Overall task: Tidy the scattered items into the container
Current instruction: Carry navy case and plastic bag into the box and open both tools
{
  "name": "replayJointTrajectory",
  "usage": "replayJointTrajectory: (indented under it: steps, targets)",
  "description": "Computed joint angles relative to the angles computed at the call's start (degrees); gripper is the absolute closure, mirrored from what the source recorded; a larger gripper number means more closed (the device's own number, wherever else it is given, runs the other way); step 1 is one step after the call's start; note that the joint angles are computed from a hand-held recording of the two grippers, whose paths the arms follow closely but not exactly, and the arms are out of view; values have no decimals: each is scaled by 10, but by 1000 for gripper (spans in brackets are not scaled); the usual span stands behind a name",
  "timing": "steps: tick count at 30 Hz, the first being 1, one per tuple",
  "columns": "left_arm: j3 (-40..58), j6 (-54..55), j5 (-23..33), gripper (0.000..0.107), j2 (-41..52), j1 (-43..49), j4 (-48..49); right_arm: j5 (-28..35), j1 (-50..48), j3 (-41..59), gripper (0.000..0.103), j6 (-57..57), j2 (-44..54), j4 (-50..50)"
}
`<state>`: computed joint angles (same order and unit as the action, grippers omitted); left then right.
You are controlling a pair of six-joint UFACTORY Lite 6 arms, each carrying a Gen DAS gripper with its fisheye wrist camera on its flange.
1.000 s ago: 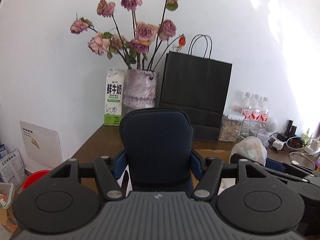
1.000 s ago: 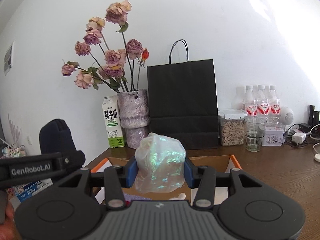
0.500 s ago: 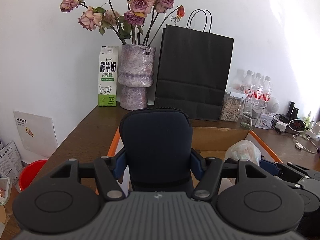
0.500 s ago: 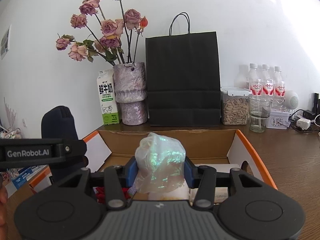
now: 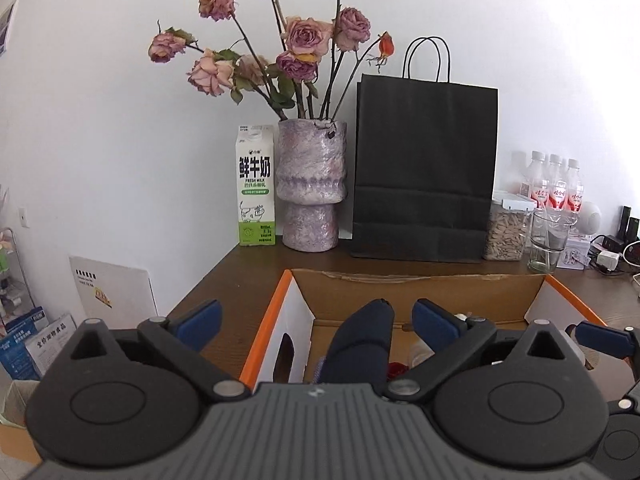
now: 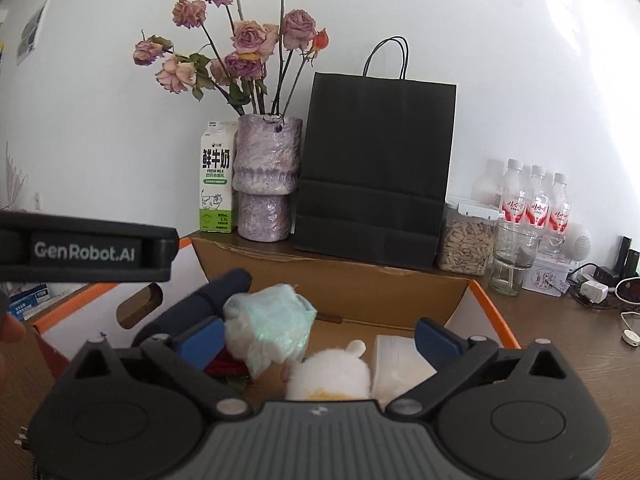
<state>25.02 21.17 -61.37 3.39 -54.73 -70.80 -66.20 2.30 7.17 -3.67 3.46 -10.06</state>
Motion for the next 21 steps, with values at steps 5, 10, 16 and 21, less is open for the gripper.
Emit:
replayJointTrajectory:
  steps: [5,10,16,21]
  targets:
    - [-7,-9,6,4,-7,10,3,6,-8,-3,0,7,-10,-1]
    - [-9,-17,-2,4,2,4,-2,3,-15,-5,0,11,-11,-4]
    - [-19,-33,-10,4,5,-2,0,-1,-23,-11,0,16,-14,-7]
    - [-28,-47,-23,4,6,-14,-4,0,-33,-14,0,23,-19,-16]
